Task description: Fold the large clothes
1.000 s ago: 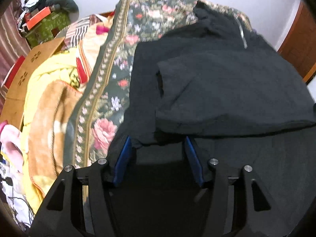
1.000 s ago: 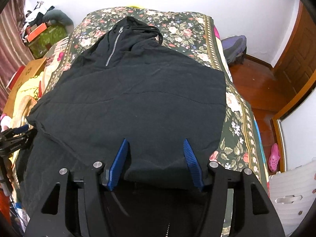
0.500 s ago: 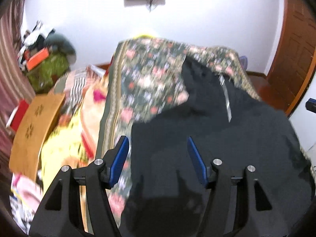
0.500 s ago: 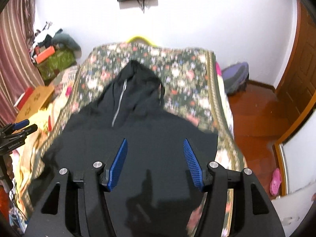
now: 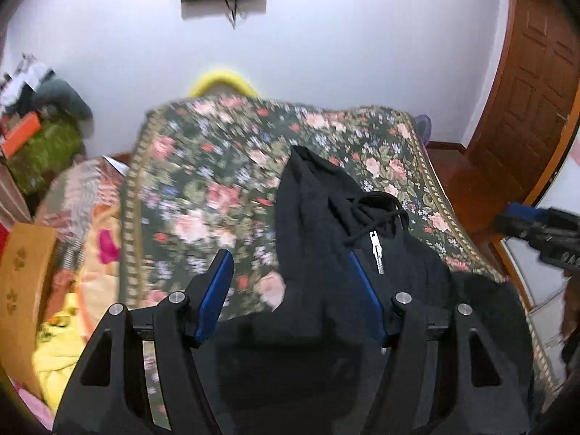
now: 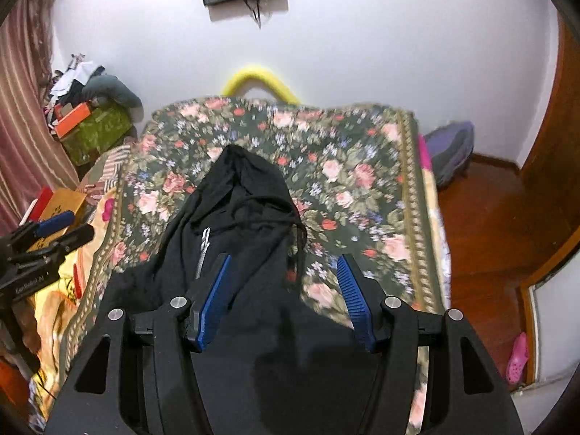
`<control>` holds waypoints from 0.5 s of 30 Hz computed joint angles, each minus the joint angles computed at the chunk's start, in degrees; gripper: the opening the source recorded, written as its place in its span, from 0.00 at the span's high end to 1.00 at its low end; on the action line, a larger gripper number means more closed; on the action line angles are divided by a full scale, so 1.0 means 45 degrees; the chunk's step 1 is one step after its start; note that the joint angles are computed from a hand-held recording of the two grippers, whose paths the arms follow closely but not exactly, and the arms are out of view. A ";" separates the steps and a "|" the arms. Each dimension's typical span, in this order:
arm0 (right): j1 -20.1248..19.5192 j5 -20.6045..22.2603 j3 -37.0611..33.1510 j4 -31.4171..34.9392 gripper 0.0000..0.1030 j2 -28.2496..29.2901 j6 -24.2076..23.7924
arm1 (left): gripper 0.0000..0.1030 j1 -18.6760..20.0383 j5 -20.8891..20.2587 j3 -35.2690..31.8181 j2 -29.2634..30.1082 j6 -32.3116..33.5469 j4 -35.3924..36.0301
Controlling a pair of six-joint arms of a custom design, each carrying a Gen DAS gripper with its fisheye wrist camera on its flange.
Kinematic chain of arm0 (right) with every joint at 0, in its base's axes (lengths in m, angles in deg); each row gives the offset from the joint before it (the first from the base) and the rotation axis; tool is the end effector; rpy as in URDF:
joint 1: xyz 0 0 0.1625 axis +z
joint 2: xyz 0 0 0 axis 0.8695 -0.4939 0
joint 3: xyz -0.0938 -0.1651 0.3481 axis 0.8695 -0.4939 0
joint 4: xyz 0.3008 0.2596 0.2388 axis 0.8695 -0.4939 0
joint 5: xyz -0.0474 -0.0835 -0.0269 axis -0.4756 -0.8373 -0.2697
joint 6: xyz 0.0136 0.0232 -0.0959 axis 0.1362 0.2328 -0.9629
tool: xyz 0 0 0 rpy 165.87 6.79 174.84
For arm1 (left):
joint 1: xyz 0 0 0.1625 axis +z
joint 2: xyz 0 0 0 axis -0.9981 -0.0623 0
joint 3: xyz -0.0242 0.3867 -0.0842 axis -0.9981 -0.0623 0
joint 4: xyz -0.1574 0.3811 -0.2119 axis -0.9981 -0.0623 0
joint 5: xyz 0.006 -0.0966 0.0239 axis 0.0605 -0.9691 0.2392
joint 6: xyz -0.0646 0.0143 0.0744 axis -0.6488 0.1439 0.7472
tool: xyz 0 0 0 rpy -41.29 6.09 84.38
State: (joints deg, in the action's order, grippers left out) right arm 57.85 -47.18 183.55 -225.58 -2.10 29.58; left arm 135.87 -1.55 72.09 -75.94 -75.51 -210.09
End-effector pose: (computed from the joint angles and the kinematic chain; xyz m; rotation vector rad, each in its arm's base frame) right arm 0.3682 -0.5573 0.2569 0.2346 -2.3532 0.8588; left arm -0.3070 -0.6585 0.2934 0.7869 2.4129 -0.7093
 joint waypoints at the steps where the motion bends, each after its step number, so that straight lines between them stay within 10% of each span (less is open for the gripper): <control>1: -0.0246 0.0247 -0.0288 0.0304 0.46 0.0226 0.0157 | 0.38 0.0197 -0.0216 -0.0531 0.0486 -0.0192 0.0331; 12: -0.1986 0.1665 -0.2961 0.3460 0.46 0.2294 0.2325 | 0.38 0.1317 -0.0624 -0.3436 0.3558 -0.1408 0.1484; 15: -0.2287 0.2087 -0.3073 0.3384 0.46 0.2470 0.2524 | 0.59 0.1475 -0.0956 -0.3511 0.3776 -0.1368 0.1512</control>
